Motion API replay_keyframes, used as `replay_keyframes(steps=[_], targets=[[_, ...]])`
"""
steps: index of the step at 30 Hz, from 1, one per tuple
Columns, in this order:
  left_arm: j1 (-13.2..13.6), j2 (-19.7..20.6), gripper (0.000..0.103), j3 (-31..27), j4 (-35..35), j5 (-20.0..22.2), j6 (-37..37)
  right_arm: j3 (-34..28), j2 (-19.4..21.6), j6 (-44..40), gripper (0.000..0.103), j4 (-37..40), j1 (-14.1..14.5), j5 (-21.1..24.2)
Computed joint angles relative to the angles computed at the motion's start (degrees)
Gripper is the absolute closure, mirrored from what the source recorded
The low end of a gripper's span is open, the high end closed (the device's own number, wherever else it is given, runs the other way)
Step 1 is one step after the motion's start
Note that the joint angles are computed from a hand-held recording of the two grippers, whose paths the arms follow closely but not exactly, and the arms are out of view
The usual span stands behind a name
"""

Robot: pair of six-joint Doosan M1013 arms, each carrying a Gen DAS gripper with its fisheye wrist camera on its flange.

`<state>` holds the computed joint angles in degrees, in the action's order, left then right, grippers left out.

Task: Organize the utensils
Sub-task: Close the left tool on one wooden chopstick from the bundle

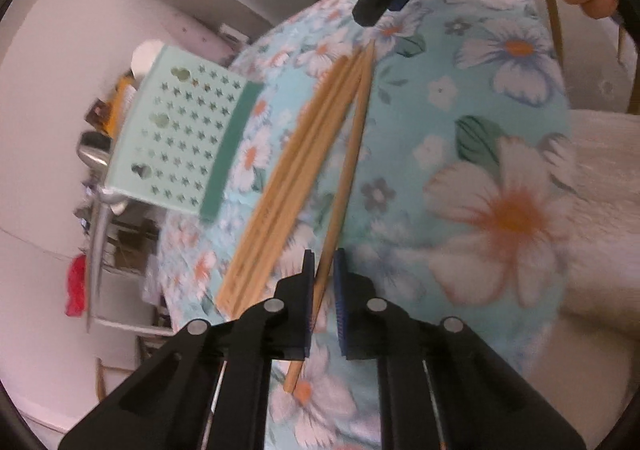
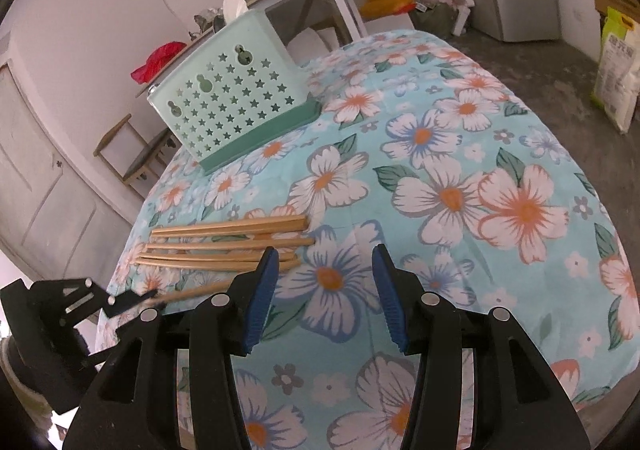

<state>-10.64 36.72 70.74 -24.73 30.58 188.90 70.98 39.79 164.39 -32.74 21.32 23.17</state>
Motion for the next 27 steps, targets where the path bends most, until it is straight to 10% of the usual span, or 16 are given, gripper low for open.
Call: replay_keyframes(steps=[9,27], targets=[[0.3,2.3,0.077,-7.4,2.3,15.2,-12.3,0.3,-0.3,-0.1,0.056,-0.2,0.0,-0.9],[-4.3,8.6,0.077,-18.8,3.5,30.1,-16.8,3.5,-0.7,6.8,0.056,-1.8,-1.1,-5.8]])
